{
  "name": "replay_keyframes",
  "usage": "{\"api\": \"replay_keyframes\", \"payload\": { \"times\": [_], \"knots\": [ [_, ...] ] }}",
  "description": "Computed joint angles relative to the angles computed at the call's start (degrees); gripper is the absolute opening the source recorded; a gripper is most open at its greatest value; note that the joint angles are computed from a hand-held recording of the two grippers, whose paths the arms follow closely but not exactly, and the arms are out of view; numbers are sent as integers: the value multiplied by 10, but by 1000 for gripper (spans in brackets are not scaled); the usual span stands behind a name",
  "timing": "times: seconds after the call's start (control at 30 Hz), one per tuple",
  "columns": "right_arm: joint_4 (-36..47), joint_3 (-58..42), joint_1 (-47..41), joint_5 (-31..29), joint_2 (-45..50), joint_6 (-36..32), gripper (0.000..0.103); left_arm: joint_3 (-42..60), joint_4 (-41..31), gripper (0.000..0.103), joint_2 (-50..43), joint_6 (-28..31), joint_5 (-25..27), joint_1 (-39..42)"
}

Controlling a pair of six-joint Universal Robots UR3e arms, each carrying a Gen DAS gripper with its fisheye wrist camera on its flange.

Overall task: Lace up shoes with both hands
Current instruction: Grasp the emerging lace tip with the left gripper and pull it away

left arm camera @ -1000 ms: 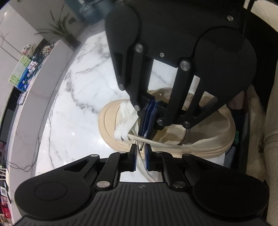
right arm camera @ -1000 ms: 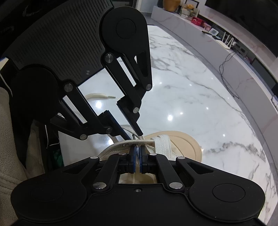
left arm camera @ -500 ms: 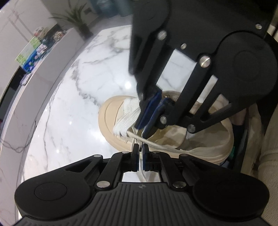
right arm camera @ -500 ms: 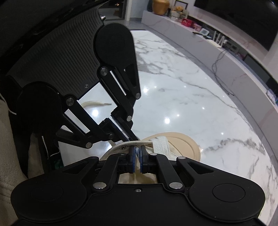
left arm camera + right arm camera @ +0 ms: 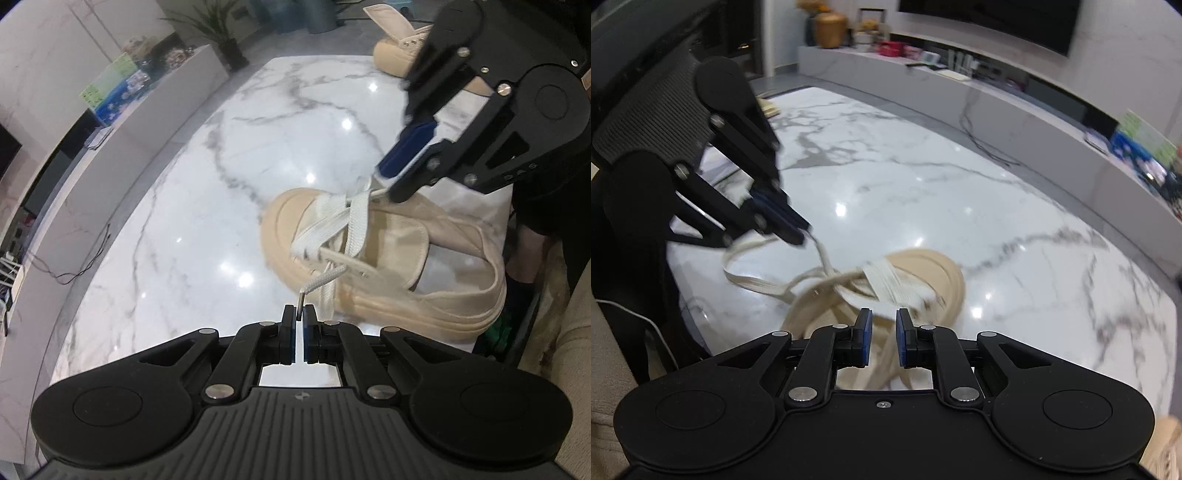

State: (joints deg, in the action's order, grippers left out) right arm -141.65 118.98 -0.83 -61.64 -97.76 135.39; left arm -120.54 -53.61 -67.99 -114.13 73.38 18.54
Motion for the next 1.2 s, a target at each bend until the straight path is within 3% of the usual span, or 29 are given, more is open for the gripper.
{"api": "replay_keyframes", "payload": {
  "times": [0.07,0.17,0.47,0.53,0.6,0.7,1.2],
  "knots": [
    [2,12,-6,-6,-12,14,23,-1,-11,2,12,0,-3,8],
    [6,36,-20,-3,-36,22,23,-12,-42,2,53,16,-9,24],
    [-17,47,-18,-7,-27,64,23,-18,-43,2,102,19,2,62],
    [-12,47,-23,-1,-26,77,21,-10,-38,2,106,17,9,69],
    [-6,48,-27,7,-26,78,8,3,-28,2,103,13,18,73],
    [-9,53,-30,12,-25,83,6,27,-18,2,98,5,24,78],
    [-10,55,-27,16,-21,96,4,95,14,3,113,-40,13,141]
  ]
}}
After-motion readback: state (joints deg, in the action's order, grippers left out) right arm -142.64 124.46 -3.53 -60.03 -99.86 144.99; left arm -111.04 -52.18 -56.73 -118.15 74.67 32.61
